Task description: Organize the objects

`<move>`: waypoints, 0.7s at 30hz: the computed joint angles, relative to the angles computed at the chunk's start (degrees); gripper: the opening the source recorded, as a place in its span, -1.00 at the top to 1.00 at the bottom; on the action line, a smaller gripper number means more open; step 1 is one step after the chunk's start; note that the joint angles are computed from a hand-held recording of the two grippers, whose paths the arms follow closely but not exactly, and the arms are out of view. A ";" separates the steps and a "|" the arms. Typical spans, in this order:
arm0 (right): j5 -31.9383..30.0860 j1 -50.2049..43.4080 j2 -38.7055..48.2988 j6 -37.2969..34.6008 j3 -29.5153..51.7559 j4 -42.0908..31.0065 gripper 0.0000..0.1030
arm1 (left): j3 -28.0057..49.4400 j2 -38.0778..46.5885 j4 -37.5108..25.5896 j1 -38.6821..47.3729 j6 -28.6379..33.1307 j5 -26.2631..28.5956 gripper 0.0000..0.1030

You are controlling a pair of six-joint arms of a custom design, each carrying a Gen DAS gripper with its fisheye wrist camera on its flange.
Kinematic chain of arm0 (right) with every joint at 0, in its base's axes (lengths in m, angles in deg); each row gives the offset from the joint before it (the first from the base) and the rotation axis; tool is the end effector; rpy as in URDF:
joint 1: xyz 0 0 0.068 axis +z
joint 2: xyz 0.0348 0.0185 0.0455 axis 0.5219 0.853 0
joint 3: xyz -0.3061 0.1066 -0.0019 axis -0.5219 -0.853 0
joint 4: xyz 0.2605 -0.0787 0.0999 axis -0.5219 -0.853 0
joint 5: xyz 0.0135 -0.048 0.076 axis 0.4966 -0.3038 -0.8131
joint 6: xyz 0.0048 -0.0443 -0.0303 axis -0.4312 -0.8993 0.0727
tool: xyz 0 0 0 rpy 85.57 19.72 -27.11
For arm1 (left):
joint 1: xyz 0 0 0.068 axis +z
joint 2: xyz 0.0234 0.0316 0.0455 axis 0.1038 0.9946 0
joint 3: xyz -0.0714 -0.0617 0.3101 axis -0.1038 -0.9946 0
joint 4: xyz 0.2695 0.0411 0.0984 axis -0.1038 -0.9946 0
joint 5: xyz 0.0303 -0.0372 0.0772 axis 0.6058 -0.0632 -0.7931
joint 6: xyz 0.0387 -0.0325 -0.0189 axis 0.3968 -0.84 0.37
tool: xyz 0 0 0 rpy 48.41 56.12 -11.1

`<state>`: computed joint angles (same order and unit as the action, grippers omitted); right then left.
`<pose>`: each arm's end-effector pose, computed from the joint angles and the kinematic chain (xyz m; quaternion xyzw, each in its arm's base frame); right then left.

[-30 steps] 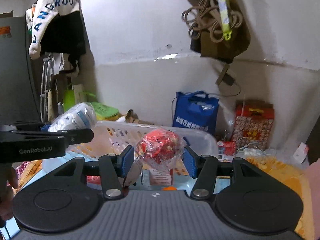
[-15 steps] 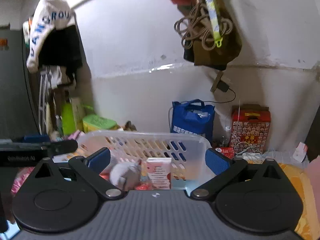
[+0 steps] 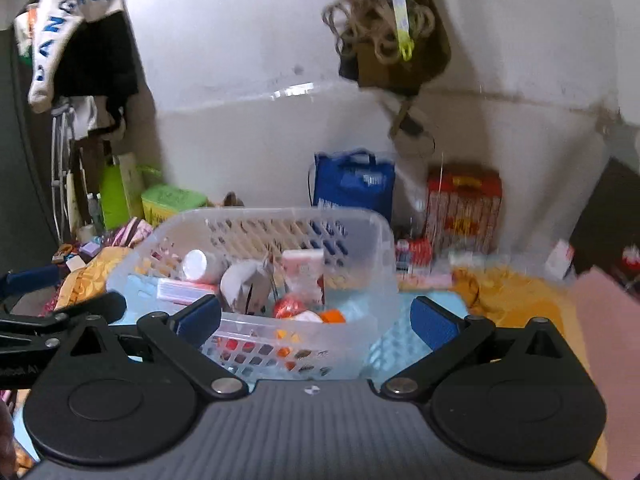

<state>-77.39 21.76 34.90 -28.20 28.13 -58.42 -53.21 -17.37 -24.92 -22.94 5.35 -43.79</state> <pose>0.1252 -0.0247 0.3073 0.1463 0.8511 -0.0544 0.5013 0.2054 -0.1195 0.2724 0.2530 0.7943 -0.1961 0.5164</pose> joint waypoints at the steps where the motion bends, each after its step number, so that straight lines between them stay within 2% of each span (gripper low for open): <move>1: -0.07 -0.30 -1.25 0.17 -0.60 0.21 -1.00 | -0.11 -0.23 -0.53 0.13 0.08 0.42 -1.00; 4: -6.79 -4.79 -3.80 -1.55 -1.61 -0.06 -1.00 | -0.12 -0.68 -1.99 0.66 -0.03 0.42 -1.00; 7: -8.93 -5.86 -5.91 -1.49 -2.45 -0.20 -1.00 | 0.06 -0.36 -2.65 2.02 -1.24 2.53 -1.00; 9: -8.99 -5.45 -6.37 -1.74 -2.75 0.32 -1.00 | -0.04 0.05 -2.62 2.27 -2.01 2.32 -1.00; 13: -3.50 -1.69 -4.24 -1.75 -2.65 1.56 -1.00 | 0.13 1.09 -2.15 2.41 -2.52 1.58 -1.00; 18: -7.52 -5.05 0.37 -1.78 -1.96 3.33 -1.00 | 0.62 1.99 -2.16 3.03 -2.13 1.35 -1.00; 21: -10.11 -7.65 -0.67 -1.21 -3.70 4.69 -1.00 | 0.30 2.57 -1.51 3.28 -1.41 0.78 -1.00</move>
